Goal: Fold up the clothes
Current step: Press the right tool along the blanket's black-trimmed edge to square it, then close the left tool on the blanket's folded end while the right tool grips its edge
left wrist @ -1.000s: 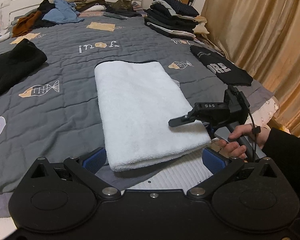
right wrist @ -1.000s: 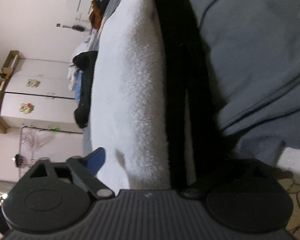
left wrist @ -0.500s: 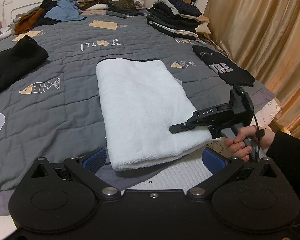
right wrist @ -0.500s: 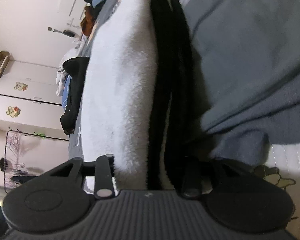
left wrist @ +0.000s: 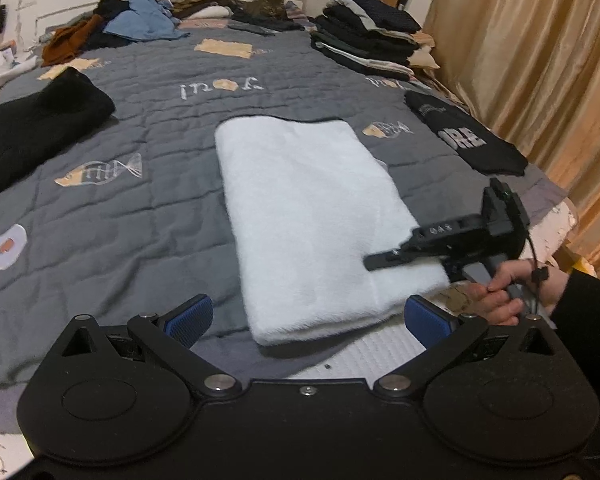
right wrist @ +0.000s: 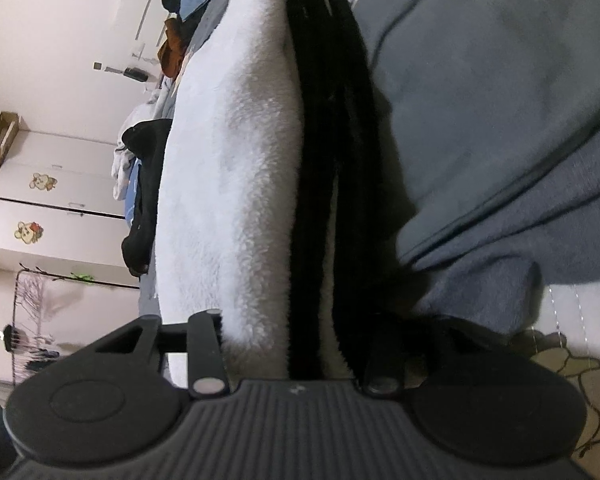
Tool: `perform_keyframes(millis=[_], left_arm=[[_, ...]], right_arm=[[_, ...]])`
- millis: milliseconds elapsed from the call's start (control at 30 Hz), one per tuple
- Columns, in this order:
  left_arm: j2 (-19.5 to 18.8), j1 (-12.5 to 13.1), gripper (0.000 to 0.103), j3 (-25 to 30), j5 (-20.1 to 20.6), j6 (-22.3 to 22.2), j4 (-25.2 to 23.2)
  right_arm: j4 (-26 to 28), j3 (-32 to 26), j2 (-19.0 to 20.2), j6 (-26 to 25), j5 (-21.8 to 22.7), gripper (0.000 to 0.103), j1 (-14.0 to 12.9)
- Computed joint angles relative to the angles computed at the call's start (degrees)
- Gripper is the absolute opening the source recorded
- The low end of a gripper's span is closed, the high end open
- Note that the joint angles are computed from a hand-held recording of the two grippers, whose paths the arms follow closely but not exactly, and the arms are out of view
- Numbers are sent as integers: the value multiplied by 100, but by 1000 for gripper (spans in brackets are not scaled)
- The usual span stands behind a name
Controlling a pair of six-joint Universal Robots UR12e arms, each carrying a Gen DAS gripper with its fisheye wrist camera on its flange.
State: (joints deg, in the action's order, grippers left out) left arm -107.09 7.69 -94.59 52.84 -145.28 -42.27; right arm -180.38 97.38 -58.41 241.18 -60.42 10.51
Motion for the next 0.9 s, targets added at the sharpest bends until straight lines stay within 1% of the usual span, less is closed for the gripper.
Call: perform_keyframes(millis=[33,133,200,333,367,533,600,667,700,900], left_arm=[[-17,5,103,24,16,-35,37],[-104,33,103,113,1,-179,225],[-206,48,103,211,-27,-247,297],[-482,50,103,527,-112,-458,244],[-569,47,103,631,-132,-530,181],[-1074,83,103,1249,-729,-840,-526],[-1283,65,103,1466,-823,-1061,-668],[-1493,17,103,1686,-764,-1385,-690],[-1608,-3,103,1817,-790,-1493,-776],[-2132,-25,102,2446,-1342,-1891,-1472]], right_arm=[[8,-14,8,33,30,42,-8],[259,-79,-40,-134,0,40,8],[320,-43,-69,-257,36,40,-14],[160,45,-53,-176,143,40,-53],[115,56,-44,-139,155,40,-55],[5,70,-20,-25,192,40,-59],[7,57,-15,-14,197,40,-57],[-7,53,-11,5,212,40,-60],[-17,55,-10,10,222,40,-62],[-100,36,24,80,288,40,-70]])
